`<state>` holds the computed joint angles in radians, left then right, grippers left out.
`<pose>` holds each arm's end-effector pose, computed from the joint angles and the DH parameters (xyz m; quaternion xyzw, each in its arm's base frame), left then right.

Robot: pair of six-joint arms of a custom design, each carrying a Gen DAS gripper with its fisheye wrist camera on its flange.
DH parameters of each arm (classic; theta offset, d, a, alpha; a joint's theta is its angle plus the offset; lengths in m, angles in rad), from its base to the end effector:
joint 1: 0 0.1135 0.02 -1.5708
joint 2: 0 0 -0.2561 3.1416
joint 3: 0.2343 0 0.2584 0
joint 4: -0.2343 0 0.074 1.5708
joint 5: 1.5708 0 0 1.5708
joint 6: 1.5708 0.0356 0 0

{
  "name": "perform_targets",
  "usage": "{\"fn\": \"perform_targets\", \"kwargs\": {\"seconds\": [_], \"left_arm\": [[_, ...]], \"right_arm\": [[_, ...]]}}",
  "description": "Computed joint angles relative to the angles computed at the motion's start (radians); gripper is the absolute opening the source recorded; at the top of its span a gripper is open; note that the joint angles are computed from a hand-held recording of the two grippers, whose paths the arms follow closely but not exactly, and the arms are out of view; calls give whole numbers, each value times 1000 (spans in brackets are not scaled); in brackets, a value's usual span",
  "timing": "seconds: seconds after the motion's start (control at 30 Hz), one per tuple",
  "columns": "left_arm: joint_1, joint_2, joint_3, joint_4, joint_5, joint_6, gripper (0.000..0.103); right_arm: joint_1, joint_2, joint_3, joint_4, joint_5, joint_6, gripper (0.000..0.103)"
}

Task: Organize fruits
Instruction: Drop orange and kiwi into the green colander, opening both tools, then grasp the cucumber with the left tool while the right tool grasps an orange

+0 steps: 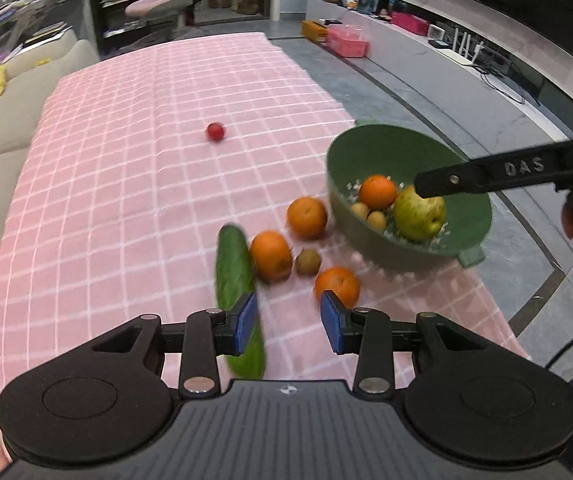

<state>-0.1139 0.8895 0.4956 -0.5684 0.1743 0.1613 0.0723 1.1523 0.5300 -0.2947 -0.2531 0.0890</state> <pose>0.1743 -0.0262 0.1819 0.1562 0.9379 -0.0759 0.3003 0.2199 0.0249 0.1636 -0.0327 0.9398 0.1448 0.3079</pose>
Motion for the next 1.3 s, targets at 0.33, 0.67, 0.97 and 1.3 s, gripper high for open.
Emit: {"fn": "perform_targets", "kwargs": {"seconds": [0.33, 0.67, 0.97, 1.3], "left_arm": [[153, -164, -112, -89, 77, 95, 48], [217, -24, -98, 35, 125, 126, 58], [125, 188, -86, 203, 34, 113, 61], [81, 421, -40, 363, -22, 61, 61]], "right_arm": [[254, -343, -183, -110, 169, 207, 56], [458, -261, -232, -17, 351, 379, 56], [421, 28, -238, 240, 280, 504, 56], [416, 247, -189, 392, 261, 579, 53]]}}
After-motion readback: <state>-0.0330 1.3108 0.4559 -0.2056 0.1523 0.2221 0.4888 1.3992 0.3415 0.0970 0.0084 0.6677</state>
